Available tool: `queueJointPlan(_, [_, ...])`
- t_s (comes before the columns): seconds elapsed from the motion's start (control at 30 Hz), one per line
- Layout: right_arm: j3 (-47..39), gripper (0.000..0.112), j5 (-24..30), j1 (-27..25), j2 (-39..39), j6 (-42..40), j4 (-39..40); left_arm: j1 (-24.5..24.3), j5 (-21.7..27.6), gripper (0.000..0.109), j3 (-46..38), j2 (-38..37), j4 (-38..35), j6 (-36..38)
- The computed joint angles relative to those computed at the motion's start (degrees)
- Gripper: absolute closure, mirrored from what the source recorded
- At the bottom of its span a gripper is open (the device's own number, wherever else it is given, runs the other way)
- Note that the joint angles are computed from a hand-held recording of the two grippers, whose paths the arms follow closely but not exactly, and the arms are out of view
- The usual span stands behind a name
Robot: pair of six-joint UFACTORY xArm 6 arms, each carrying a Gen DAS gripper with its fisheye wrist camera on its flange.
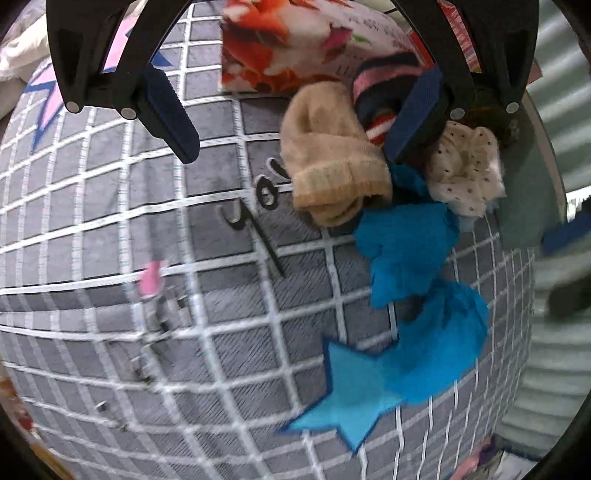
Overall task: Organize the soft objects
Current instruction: 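Grasp the blue cloth with the left tool while the right tool grasps the beige sock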
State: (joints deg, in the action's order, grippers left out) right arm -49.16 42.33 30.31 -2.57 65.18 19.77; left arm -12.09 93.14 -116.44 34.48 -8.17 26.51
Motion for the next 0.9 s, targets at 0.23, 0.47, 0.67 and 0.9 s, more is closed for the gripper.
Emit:
queueJointPlan(0.23, [5.0,0.011,10.5,-1.0,-6.7,7.7,-12.1,-3.3,-6.1,0.017,5.3,0.7,5.9,-2.8])
queueJointPlan(0.47, [20.4,0.011,12.4,-3.5,-27.4,17.5,-15.4,-4.4,-10.2,0.017,9.4,0.0,9.6,-4.0])
queueJointPlan(0.67, [21.9,0.011,0.8,-1.6,-26.2,11.9,-9.6,-5.7,-16.5,0.017,15.9,-2.7,13.0,-4.4])
queueJointPlan(0.9, [15.3,0.011,-3.0,0.5,-15.1,4.8,-3.9,-7.8,-20.5,0.017,21.5,-4.5,16.5,-7.6])
